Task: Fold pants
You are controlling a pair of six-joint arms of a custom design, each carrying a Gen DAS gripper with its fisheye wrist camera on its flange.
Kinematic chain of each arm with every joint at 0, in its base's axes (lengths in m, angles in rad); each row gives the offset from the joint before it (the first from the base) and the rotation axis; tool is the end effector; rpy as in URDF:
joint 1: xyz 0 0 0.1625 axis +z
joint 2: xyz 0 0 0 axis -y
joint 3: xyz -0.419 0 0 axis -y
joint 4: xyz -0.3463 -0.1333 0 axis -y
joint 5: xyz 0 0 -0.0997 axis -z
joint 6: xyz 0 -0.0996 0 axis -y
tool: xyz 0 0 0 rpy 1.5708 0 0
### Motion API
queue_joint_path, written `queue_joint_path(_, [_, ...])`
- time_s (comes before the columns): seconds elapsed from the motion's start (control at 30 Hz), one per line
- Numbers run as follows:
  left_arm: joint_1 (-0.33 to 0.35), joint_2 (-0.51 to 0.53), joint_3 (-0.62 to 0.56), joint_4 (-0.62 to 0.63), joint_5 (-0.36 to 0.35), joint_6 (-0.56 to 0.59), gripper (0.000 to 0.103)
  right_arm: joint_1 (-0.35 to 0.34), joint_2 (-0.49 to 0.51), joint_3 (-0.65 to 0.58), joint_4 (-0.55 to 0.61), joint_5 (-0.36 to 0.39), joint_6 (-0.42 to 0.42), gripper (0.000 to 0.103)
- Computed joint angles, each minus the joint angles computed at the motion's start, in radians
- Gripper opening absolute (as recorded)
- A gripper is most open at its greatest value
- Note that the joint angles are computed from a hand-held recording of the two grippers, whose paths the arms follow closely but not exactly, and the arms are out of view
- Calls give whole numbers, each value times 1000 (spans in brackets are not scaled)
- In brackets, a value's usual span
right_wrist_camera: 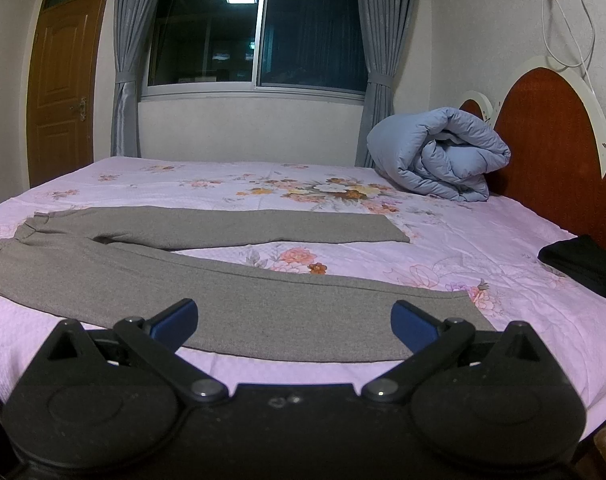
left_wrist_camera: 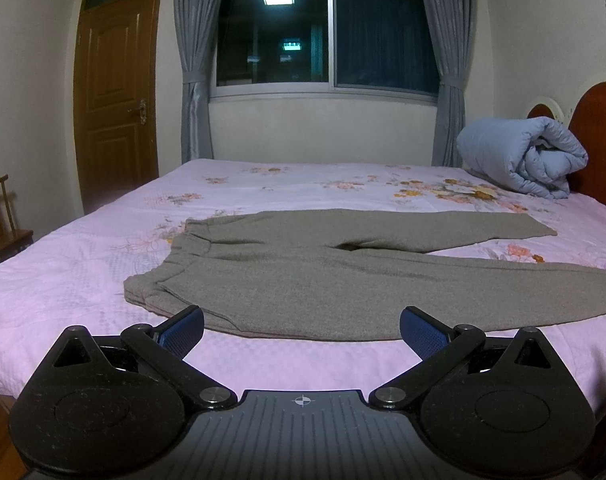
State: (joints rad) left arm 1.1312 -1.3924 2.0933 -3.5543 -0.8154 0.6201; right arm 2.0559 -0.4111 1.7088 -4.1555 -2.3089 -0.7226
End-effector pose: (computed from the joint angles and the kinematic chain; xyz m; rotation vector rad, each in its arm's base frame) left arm -0.0035 -0.4811 0.4265 0.4833 1.9589 -1.3692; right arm 0.3273 -0.4788 0.0716 0.6351 -1.9066 1.3489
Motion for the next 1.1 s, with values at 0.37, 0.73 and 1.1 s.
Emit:
queue_joint_path(0.37, [0, 1, -1, 2, 1, 0, 103, 0, 0, 0, 3, -1, 2, 97])
queue_joint_path(0.73, [4, 7, 1, -7, -3, 1, 103, -1, -1, -1, 5, -2, 2, 97])
queue_joint_path(1.1, [4, 9, 0, -9, -2, 2, 103, -2, -1, -2, 6, -2, 1, 97])
